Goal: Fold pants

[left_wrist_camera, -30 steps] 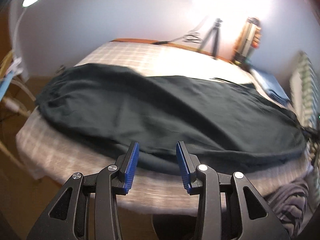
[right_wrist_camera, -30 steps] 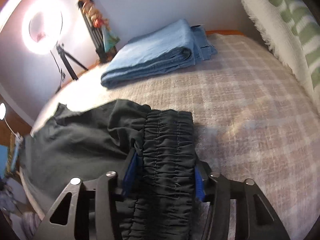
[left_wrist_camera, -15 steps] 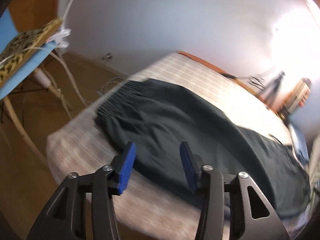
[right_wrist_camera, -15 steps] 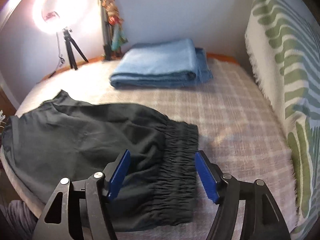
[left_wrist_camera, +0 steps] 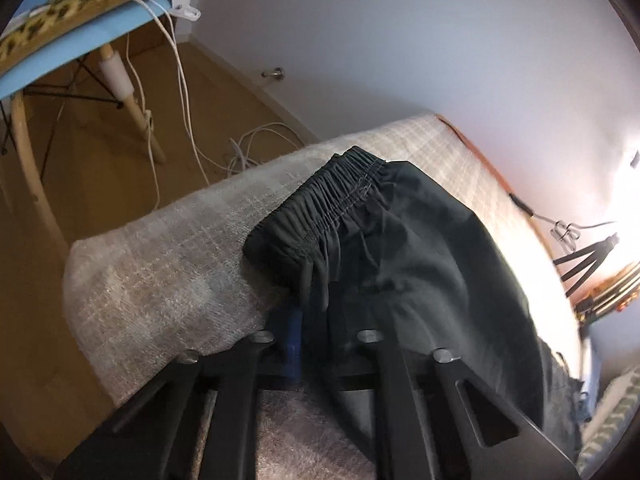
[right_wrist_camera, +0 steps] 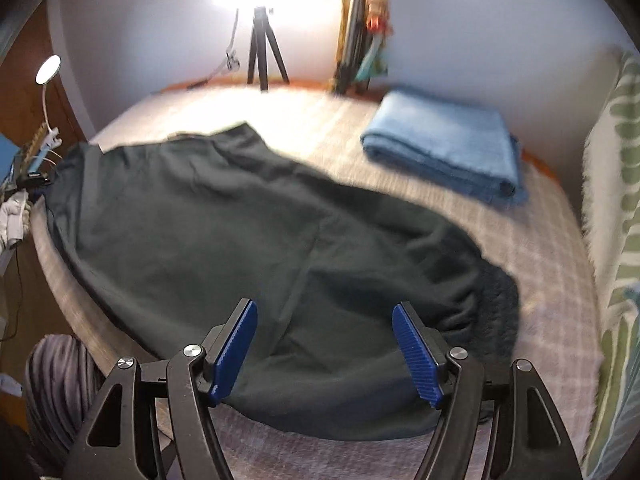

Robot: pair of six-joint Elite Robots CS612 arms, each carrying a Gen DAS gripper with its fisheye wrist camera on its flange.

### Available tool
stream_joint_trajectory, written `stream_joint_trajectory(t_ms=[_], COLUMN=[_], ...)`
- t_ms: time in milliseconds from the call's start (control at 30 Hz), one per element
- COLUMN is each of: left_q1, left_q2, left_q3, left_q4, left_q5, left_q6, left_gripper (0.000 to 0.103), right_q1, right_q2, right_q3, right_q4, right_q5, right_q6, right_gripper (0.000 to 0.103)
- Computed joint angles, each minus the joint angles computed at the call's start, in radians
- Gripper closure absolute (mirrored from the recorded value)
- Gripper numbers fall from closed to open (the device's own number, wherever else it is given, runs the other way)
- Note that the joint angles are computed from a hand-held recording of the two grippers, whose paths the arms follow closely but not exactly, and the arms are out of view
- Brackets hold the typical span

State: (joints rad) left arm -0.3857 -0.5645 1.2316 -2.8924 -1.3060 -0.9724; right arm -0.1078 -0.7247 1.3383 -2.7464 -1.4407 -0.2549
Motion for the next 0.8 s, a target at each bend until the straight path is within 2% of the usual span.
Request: stream_joint_trajectory(t_ms=[33, 133, 167, 200, 267, 433, 467, 533, 633, 800], left_q1=[-0.003, -0.027, -0.023, -0.015, 0.005, 0.007, 0.005, -0.002, -0.027, -0.074], left_q2=[-0.002, -0.022, -0.025, -0.026, -0.023, -0.042, -0.049, -0.066, -0.088, -0.095], left_q3=[-0.007, -0.003, -0.003, -0.003, -0.003, 0.047, 0.056, 0.078, 0.096, 0.089], left_q4=[0.022, 0.087, 0.109, 0.108, 0.104, 0.068, 0.075, 0.082, 0.060, -0.029], left_q5=[0.023, 0.231, 0.248, 0.223, 0.116, 0.117, 0.136, 0.176, 0.221, 0.168], left_q6=[0.013, 0.082, 0.082, 0.075, 0.080, 0.049, 0.044, 0.055, 0.128, 0.282], left_gripper=[0.098, 0.100, 0.100, 0.100, 0.099, 0.081, 0.076, 0.074, 0.074, 0.075], right_q1=[0.002, 0.011, 0.011, 0.010, 0.008, 0.006, 0.005, 0.002, 0.001, -0.004], right_q2=[0.005, 0.019, 0.023, 0.024, 0.028, 0.035, 0.037, 0.034, 0.020, -0.013], right_q3=[-0.004, -0.012, -0.014, -0.015, -0.020, -0.024, -0.029, -0.026, -0.014, 0.006], right_q4=[0.017, 0.049, 0.064, 0.076, 0.111, 0.141, 0.151, 0.169, 0.171, 0.108], right_q5=[-0.005, -0.062, -0.076, -0.078, -0.083, -0.084, -0.081, -0.072, -0.077, -0.009], right_q6=[-0.001, -0.032, -0.035, -0.035, -0.035, -0.023, -0.022, -0.021, -0.022, 0.002], right_gripper=[0.031, 0.032, 0.032, 0.032, 0.032, 0.031, 0.030, 0.030, 0.033, 0.033])
